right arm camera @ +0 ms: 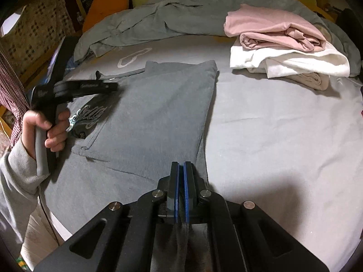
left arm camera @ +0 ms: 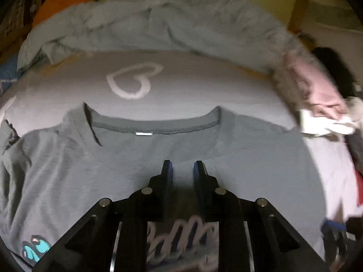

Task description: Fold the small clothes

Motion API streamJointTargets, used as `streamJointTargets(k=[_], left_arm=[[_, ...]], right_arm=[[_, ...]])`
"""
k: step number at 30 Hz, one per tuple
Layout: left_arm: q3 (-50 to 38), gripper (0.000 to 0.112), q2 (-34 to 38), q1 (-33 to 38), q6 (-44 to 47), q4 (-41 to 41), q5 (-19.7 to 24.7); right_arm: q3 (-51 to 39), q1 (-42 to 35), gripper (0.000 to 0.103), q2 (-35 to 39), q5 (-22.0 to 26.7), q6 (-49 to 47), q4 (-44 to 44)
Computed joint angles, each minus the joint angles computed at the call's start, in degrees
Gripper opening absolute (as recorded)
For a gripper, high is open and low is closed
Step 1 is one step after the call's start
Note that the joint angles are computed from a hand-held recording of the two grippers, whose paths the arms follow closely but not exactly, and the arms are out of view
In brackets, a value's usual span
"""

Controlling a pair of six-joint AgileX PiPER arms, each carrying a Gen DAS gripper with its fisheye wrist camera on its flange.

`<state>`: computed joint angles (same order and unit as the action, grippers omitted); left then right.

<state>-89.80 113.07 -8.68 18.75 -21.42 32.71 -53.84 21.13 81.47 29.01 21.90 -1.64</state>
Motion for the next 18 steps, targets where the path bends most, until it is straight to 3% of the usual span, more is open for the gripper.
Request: streamJointTargets(k=[2,4,9,11,13,15,18], left_arm=[[8.0,0.031,-6.0,1.3,7.5,-4.2,-5.5],[12.0,0.035,-9.7,2.6,9.6,-3.3,-9.0],[9.2,0.043,-10.9,11.5,11.9,-3.0,-7.5],[8.0,0.053,-11.1,16.3,11.7,-1.8,-7.9],[2.6,0.071,-8.7,20.6,7.8,2.3,-2.5],[-3.7,0.074,-5.0,26.4,9.0,0.6,5.4],[-7.3,0.074,-1.5,34.8,12.7,-7.7,10.1]], right_arm=[[0.3,-0.2,0.003,-0.2,-0.3,-0.1,0.3],[0.5,0.2,0.003,-0.3,-0.7,1.3,-1.0],[2.1,1.4,0.003,-1.5,-2.9,6.3,-5.5],[3.3,1.0,0.003,-2.6,-4.7,6.7,-5.0],[4.3,0.1,0.003,-3.9,-6.8,6.1,-2.8],[4.7,-0.7,0.003,-4.7,-8.0,3.5,1.1],[5.1,-1.3,0.003,-5.8,-9.5,-0.3,5.7]])
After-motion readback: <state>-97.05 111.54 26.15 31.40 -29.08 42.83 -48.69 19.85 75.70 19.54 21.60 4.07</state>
